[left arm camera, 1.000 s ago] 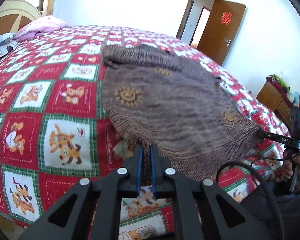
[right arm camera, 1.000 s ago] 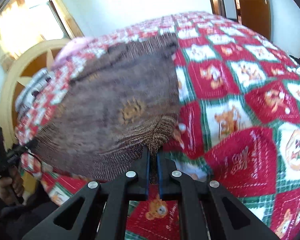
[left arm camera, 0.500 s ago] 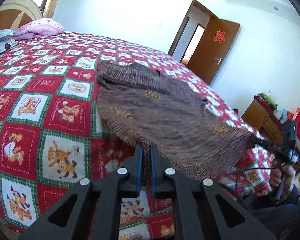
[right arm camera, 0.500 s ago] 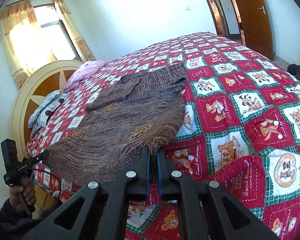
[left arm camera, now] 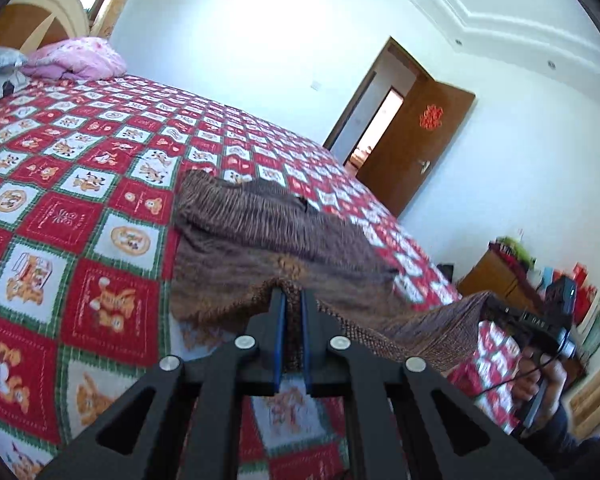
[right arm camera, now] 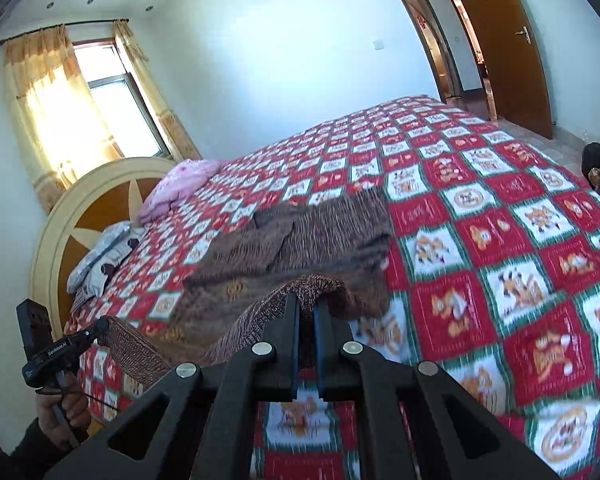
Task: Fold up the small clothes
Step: 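Lift the held hem with both tools and fold it toward the collar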
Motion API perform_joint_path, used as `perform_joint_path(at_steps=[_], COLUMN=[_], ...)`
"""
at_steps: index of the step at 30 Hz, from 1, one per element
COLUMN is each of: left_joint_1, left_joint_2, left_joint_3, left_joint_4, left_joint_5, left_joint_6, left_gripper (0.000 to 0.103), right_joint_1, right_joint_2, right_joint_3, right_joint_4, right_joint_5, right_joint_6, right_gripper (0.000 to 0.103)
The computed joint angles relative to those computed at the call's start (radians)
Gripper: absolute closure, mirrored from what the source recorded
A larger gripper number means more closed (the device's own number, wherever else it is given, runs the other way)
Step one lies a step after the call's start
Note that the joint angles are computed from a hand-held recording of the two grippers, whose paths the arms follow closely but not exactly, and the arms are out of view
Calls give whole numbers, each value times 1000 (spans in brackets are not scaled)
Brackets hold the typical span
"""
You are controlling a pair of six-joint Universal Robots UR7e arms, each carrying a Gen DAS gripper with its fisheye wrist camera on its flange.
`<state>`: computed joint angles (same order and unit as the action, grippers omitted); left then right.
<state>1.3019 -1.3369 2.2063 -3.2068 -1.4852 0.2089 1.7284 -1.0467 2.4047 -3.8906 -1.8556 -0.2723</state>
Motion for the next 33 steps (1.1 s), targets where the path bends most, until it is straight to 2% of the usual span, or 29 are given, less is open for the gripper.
perform_joint_path(at_steps=[8, 14, 24, 33], left_joint_1=[6, 11, 7, 32], left_joint_2=[81, 153, 274, 396], left_joint_3=[-114, -217, -400, -573], left_joint_4=[-45, -23, 18, 124], left_joint_5=[-17, -21, 50, 100], left_joint_6=[-32, -65, -61, -68], left_gripper=[96, 96, 96, 96], right_joint_1=[-16, -43, -54, -86], right_joint_2=[10, 25, 89, 196], right_joint_3=[-118, -210, -413, -633], right_joint_4=[90, 165, 317, 489], right_joint_5=[18, 48, 36, -6], right_joint_6=[-4, 15, 4, 24], right_gripper=[98, 98, 98, 98])
